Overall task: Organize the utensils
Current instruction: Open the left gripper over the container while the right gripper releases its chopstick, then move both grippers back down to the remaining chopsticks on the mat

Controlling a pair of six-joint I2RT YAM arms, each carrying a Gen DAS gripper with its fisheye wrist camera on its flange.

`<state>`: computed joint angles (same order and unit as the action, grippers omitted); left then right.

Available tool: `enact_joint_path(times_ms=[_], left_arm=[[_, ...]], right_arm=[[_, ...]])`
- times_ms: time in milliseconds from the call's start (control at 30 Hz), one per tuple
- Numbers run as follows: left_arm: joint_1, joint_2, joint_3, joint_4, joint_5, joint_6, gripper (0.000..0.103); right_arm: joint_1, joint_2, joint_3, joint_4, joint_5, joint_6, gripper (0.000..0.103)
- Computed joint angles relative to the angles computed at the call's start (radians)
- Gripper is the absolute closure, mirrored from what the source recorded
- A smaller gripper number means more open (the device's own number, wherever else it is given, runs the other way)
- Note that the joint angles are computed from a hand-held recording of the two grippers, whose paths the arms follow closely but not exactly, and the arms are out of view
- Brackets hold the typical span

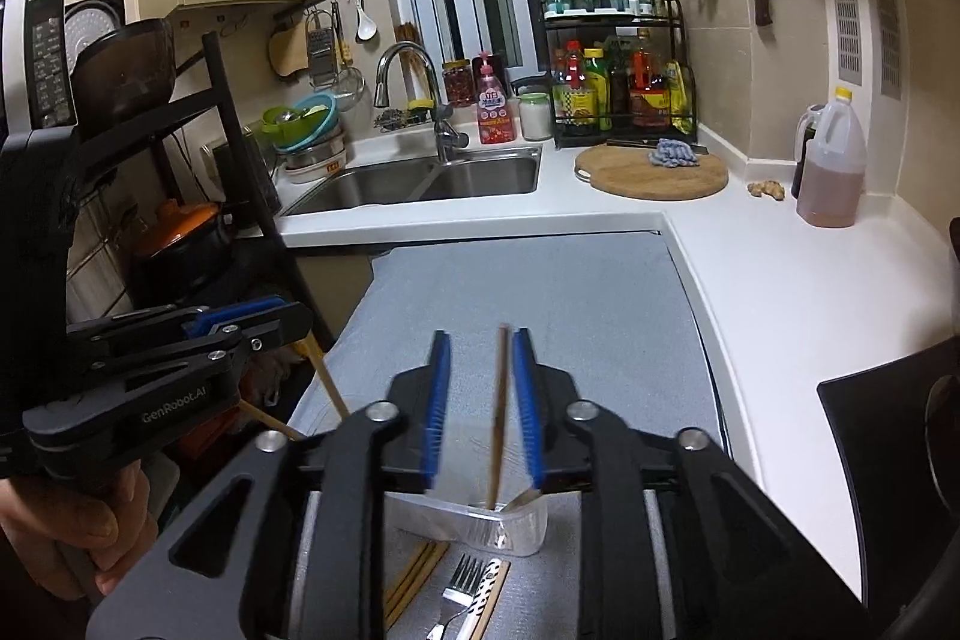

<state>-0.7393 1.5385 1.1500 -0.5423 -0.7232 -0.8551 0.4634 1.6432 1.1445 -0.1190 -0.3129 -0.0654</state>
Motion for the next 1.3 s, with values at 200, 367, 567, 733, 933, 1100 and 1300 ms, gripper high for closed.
enact_joint_path(times_ms=[200, 367, 567, 733, 933, 1100, 1300], left_arm=[[-0.093, -0.065, 0.017, -0.073, -0.128, -0.034, 0.062], [-0.237, -0.089, 0.038, -0.190, -0.257, -0.139, 0.062], [-0.449, -0.059, -0.017, -0.350, -0.360, -0.481, 0.063], [-0.587, 0.052, -0.062, -0.450, -0.374, -0.772, 0.070], [-0.690, 0.170, -0.115, -0.452, -0.346, -0.980, 0.081], [-0.754, 0.281, -0.167, -0.288, -0.300, -0.994, 0.086], [-0.790, 0.399, -0.237, -0.108, -0.214, -1.069, 0.089]], right_arm=[[-0.021, -0.117, -0.068, 0.001, 0.025, -0.010, 0.073], [-0.061, -0.303, -0.200, 0.028, 0.030, -0.007, 0.073], [-0.144, -0.577, -0.429, 0.040, -0.030, -0.009, 0.073], [-0.190, -0.748, -0.613, 0.052, -0.045, 0.013, 0.073], [-0.188, -0.890, -0.835, 0.101, -0.046, 0.044, 0.100], [-0.099, -0.893, -1.015, 0.194, 0.030, 0.050, 0.101], [-0.005, -0.715, -1.137, 0.387, 0.092, 0.066, 0.098]])
